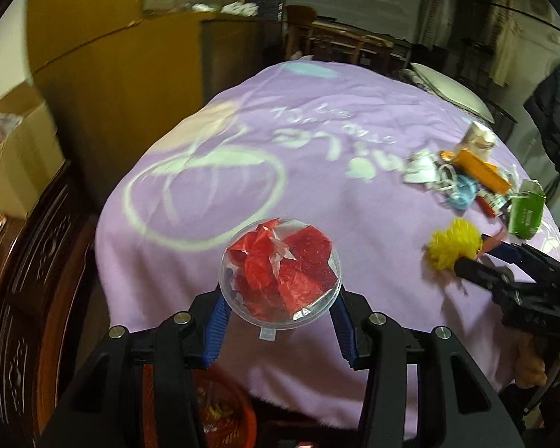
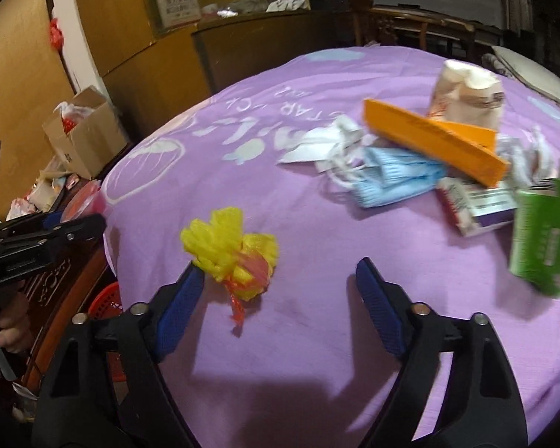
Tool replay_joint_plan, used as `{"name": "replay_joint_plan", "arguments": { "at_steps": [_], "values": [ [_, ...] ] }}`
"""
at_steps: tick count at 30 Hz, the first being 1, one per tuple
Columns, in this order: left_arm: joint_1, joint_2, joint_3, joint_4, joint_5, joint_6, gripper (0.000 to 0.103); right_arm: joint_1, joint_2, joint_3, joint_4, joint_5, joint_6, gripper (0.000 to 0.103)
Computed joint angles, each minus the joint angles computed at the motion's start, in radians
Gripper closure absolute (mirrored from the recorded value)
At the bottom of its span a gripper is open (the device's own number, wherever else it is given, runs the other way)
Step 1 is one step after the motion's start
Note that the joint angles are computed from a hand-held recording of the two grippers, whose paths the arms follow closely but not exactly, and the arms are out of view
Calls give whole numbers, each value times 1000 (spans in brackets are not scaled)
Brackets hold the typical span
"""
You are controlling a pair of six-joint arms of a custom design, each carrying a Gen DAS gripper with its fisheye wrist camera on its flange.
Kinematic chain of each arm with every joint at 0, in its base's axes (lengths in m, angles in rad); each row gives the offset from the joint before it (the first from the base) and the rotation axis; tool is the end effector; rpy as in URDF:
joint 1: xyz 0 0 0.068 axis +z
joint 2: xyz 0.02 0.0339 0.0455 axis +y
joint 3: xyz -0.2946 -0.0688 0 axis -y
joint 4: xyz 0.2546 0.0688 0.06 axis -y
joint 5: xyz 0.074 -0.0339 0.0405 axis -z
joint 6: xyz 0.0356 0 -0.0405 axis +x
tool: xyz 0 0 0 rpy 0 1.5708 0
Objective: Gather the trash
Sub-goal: 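Grasp the yellow mesh ball with right tool while left tool holds the tub, then drop the tub and yellow ball into the red wastebasket, opening both tools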
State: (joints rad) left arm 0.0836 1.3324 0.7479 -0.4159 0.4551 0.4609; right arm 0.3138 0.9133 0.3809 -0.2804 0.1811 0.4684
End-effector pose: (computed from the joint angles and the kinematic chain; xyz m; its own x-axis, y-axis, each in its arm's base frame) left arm 0.2535 0.0055 0.2201 -0.6794 0.3440 -0.6482 0.5177 0.8507 -0.0912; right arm 0.1587 0.0447 0.1900 -0.7003 0.2396 -0.6725 0.1460 0.9701 0.1937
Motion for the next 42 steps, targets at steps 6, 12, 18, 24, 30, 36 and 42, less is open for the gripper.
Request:
{"name": "replay_joint_plan", "arguments": {
  "at_steps": [6, 12, 18, 24, 30, 36, 42],
  "values": [
    [181, 41, 4, -52, 31, 110, 54, 41, 80, 30, 62, -14, 23, 66],
    [382, 94, 24, -122, 49, 243, 54, 192, 38, 88, -16, 102, 114, 67],
    [527, 186, 40, -172, 34, 358, 42, 424, 65, 196, -97, 229, 196, 67],
    [591, 264, 119, -186, 67, 309, 18, 570, 245, 308, -97, 235, 220, 67],
    [646, 323, 166, -125, 68, 250, 12, 598, 491, 413, -27, 105, 169, 67],
    [647, 390, 161, -13, -17, 222, 11, 582, 725, 535, 21, -14, 106, 56],
    [655, 422, 176, -14, -23, 226, 11, 552, 726, 519, 43, -34, 135, 45]
  ]
}}
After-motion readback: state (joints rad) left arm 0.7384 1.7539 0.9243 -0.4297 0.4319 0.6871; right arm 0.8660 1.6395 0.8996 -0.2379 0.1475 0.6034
